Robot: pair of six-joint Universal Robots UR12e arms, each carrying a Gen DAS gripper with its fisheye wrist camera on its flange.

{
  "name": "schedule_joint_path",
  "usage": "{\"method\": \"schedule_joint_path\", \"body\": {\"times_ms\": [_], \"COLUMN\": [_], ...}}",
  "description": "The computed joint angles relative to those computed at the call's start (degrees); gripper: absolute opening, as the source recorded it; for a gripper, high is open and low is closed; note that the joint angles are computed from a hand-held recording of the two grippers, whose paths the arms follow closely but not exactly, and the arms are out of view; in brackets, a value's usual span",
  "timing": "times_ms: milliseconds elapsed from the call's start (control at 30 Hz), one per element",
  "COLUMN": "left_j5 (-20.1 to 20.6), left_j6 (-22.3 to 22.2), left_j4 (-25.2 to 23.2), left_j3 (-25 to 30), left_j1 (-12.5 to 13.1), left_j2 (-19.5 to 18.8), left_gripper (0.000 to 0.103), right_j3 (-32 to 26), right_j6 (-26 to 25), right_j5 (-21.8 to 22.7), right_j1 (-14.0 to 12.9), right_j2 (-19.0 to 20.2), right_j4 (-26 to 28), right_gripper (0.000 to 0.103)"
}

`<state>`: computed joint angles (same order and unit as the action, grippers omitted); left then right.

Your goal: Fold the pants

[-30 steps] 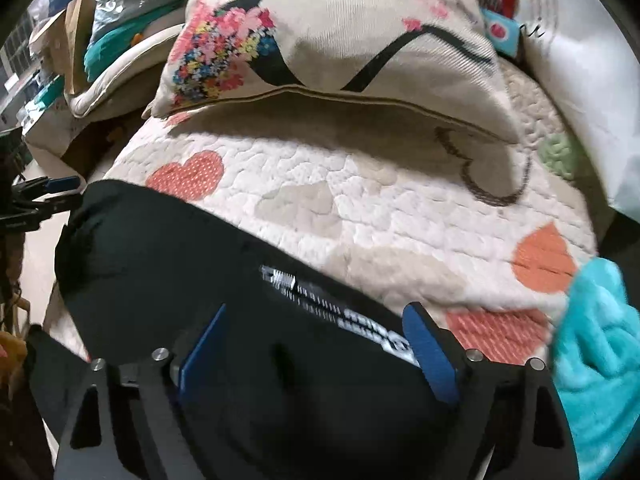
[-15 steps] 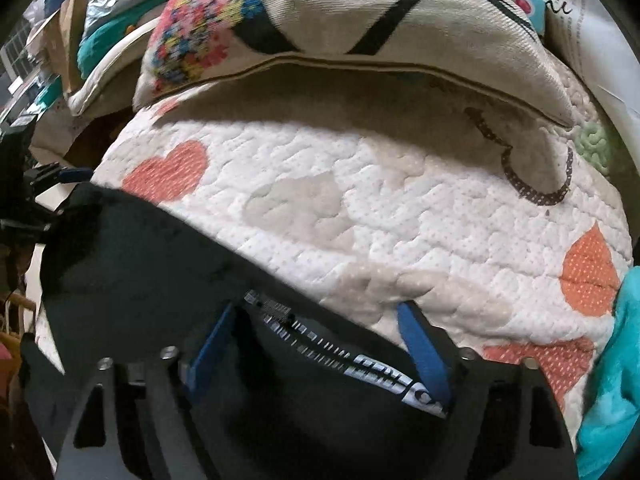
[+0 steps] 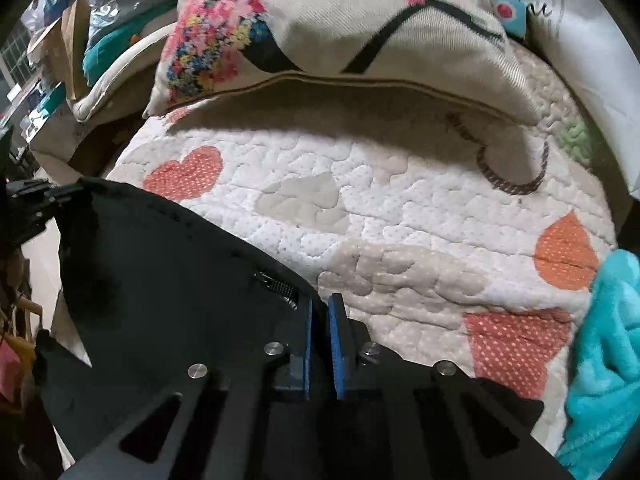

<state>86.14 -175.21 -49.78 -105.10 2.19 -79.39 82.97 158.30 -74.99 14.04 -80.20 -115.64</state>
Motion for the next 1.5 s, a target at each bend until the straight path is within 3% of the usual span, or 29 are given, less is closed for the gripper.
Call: {"method": "schedule_joint_path", "body": {"times_ms": [167, 500, 733, 867, 933, 1100, 1267, 1300, 1367, 1400, 1433, 1500], "left_j5": [1.9, 6.3, 12.3, 16.9, 16.9, 14.6, 12.1, 12.6, 15.1, 14.8, 13.2, 8.0], "left_j6": [-1.9, -4.0, -8.1, -11.0, -13.5, -19.6, -24.4, -25.3, -27.9, -28.8, -29.6, -32.4], "left_j4": [1.9, 3.8, 2.0, -1.7, -4.5, -12.5, -18.7, -19.8, -21.9, -22.2, -22.4, -22.2], "left_j3": [-1.0, -5.5, -10.3, -12.6, -13.4, -13.9, -13.6, -13.5, -13.3, -13.5, -13.8, -14.7], "left_j1": [-1.6, -6.0, -12.4, -17.2, -18.0, -18.0, -17.0, -16.8, -16.6, -15.7, -13.8, -8.6], "left_j2": [2.7, 10.6, 16.8, 19.3, 20.4, 22.3, 24.7, 25.3, 26.2, 26.9, 27.9, 29.9], "left_gripper": [0.007, 0.007, 0.007, 0.007, 0.007, 0.012, 0.012, 0.012, 0.013, 0.015, 0.017, 0.026], "right_j3": [2.2, 9.1, 15.0, 18.1, 19.2, 21.1, 21.2, 21.2, 21.3, 21.3, 21.3, 21.0], "right_j6": [0.2, -1.0, -2.6, -4.2, -4.7, -5.4, -3.5, -3.5, -3.6, -3.7, -3.7, -4.0], "right_j5": [0.7, 2.8, 0.4, -2.1, -3.4, -8.7, -14.3, -14.2, -13.3, -13.1, -12.9, -11.2], "right_j1": [-0.4, -1.6, -1.1, -0.2, 0.4, 3.2, 5.5, 5.5, 5.5, 5.6, 5.8, 5.9], "right_j2": [-2.9, -12.4, -19.5, -23.0, -24.2, -26.0, -26.4, -26.6, -27.4, -27.7, -27.9, -28.0], "right_j4": [-1.0, -0.8, 3.7, 8.2, 10.6, 12.8, 14.9, 15.1, 14.6, 14.0, 13.3, 12.4], "right_gripper": [0.007, 0.006, 0.006, 0.006, 0.006, 0.007, 0.016, 0.019, 0.048, 0.055, 0.062, 0.062]}}
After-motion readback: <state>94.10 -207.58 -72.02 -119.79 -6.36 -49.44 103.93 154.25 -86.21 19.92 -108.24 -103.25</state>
